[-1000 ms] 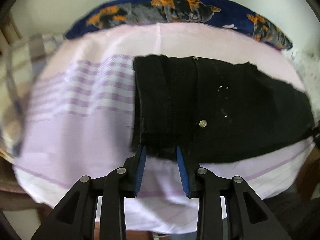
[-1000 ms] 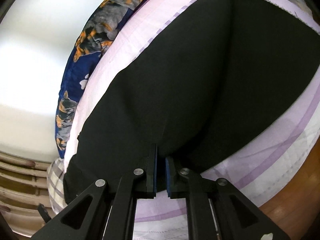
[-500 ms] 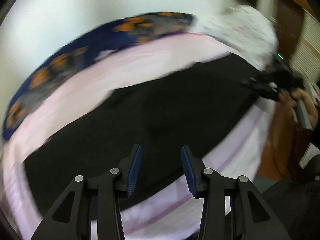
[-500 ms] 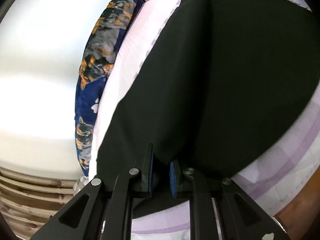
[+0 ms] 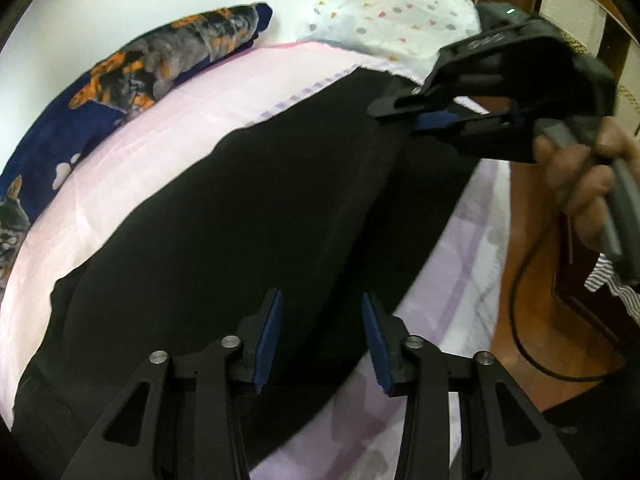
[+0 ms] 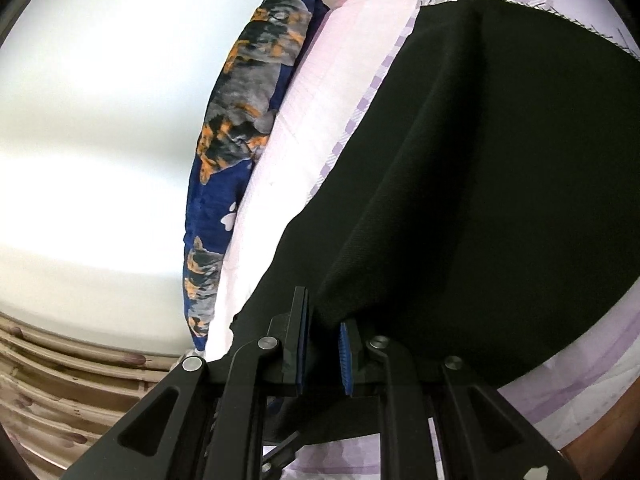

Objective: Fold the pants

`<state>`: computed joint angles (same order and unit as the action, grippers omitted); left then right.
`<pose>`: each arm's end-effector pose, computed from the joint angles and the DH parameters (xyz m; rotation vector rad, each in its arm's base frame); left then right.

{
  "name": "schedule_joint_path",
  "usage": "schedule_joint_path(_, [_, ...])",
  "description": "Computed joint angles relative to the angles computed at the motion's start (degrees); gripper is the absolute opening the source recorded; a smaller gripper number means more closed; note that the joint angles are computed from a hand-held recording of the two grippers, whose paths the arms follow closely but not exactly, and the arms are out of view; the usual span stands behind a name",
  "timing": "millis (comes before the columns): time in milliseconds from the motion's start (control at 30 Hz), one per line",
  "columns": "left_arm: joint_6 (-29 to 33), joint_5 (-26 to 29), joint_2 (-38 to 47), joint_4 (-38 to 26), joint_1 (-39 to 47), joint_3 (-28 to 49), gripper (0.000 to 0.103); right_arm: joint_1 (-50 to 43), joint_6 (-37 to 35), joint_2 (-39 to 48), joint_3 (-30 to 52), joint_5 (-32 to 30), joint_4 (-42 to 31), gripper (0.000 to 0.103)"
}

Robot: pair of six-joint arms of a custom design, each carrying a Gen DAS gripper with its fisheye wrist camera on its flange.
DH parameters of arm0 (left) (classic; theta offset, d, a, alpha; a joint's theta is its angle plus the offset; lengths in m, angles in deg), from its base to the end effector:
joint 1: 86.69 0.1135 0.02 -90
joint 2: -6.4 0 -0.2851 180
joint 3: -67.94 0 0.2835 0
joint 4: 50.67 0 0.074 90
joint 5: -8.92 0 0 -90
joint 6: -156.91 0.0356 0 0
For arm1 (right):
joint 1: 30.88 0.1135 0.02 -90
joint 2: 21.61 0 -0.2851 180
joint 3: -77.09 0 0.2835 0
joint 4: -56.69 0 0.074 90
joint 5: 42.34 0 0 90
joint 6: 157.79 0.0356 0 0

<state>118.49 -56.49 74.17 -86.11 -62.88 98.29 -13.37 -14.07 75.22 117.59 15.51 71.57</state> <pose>0.1603 0.0545 0.1035 0.7174 2.5409 -0.2119 0.2700 0.1051 0.0917 0.4649 2.4605 1.2338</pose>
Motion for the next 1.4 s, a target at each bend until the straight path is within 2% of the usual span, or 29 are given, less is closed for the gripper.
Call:
schedule_joint_path(67, [-2.81, -1.88, 2.99, 3.13, -2.15, 0.11, 0.009, 0.03, 0.66, 0.16, -0.22, 0.33, 0.87, 0.015])
schedule_joint_path(100, [-4.30, -2.75, 4.82, 4.57, -2.32, 0.55, 0.006, 0.03, 0.73, 0.16, -0.21, 0.67, 0.82, 0.015])
schedule_joint_path(333, [-2.76, -0.49, 6.64, 4.45, 1.32, 0.90, 0.005, 0.12, 2.27, -0.90, 0.05, 6.69, 2.85, 0.016])
schedule_joint_path(533, [-1.60, 0.88, 9.07, 5.88, 3.49, 0.57, 0.005, 1.25, 1.47, 2.02, 7.84, 8.37, -2.63, 0.015])
schedule_joint_path(600, [-0.82, 1.60, 10.59, 6.18, 4.60, 0.93, 0.005, 2.82, -1.25, 2.09, 10.33, 9.87, -4.61, 0.018])
schedule_joint_path(700, [0.11, 3.25, 12.38, 5.90, 6.34, 1.61, 0.004, 6.92, -10.28, 0.87, 14.93, 14.01, -10.25, 0.026])
schedule_joint_path(800, [0.77, 4.08, 13.35, 5.53, 7.21, 2.09, 0.004, 10.53, -18.28, 2.59, 20.68, 15.82, -14.77, 0.042])
schedule_joint_path(833, [0.86, 4.27, 13.90, 5.38, 7.45, 2.45, 0.004, 10.99, -18.95, 3.49, 22.07, 15.83, -15.73, 0.042])
schedule_joint_path(1000, [0.79, 5.50, 13.70, 4.97, 8.76, 2.06, 0.004, 9.25, -14.75, 7.96, 25.14, 12.56, -16.24, 0.044])
schedule_joint_path(1033, [0.92, 5.70, 13.85, 5.17, 8.99, 1.95, 0.004, 8.99, -14.43, 8.05, 25.08, 13.36, -16.43, 0.044])
schedule_joint_path(1100, [1.11, 6.00, 13.85, 5.29, 9.30, 1.79, 0.004, 8.48, -16.04, 6.85, 24.25, 19.18, -17.21, 0.045])
schedule_joint_path(1200, [1.66, 6.43, 14.21, 4.95, 9.92, 1.94, 0.004, 5.76, -16.42, 5.92, 23.37, 22.07, -17.00, 0.050])
schedule_joint_path(1400, [1.84, 7.05, 15.28, 5.13, 10.30, 2.47, 0.005, 0.12, -9.73, 8.44, 22.44, 16.43, -15.99, 0.050])
